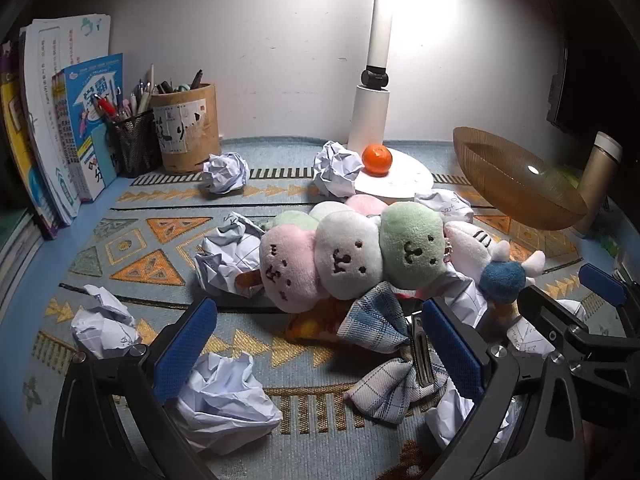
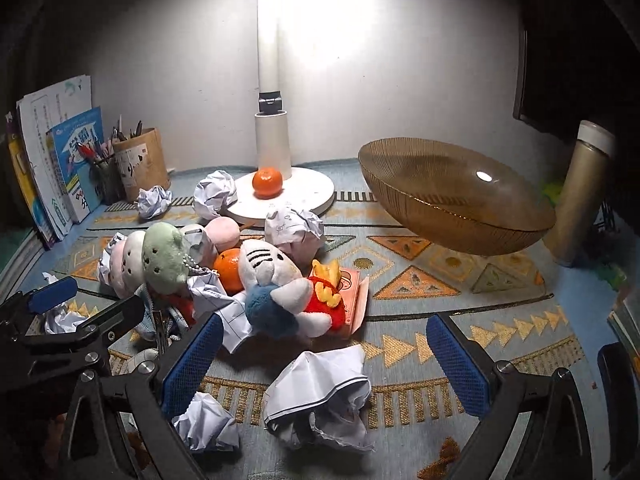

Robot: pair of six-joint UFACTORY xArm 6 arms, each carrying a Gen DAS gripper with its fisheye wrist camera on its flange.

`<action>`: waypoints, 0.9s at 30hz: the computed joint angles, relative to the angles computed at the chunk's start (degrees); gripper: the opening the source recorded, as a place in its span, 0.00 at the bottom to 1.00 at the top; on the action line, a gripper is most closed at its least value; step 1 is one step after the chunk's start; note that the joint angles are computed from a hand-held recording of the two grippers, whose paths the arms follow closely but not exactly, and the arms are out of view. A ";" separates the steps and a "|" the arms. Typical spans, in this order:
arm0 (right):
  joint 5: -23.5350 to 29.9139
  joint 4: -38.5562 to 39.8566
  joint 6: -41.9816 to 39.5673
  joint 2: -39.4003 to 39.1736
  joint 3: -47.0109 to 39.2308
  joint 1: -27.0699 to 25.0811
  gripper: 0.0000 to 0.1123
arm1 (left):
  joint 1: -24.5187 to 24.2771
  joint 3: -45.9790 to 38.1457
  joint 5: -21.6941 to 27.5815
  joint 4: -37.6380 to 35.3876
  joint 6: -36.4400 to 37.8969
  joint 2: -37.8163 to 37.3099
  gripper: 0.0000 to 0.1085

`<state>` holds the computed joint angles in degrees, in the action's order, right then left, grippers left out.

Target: Organize objects

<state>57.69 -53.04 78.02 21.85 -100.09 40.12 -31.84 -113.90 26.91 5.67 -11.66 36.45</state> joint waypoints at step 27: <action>-0.33 2.52 -1.55 -0.24 0.18 -0.63 0.91 | -0.02 -2.78 3.28 -2.05 1.40 1.40 0.94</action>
<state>57.36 -50.52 76.48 21.61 -99.91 39.49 -31.86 -116.69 30.19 3.62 -10.27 37.85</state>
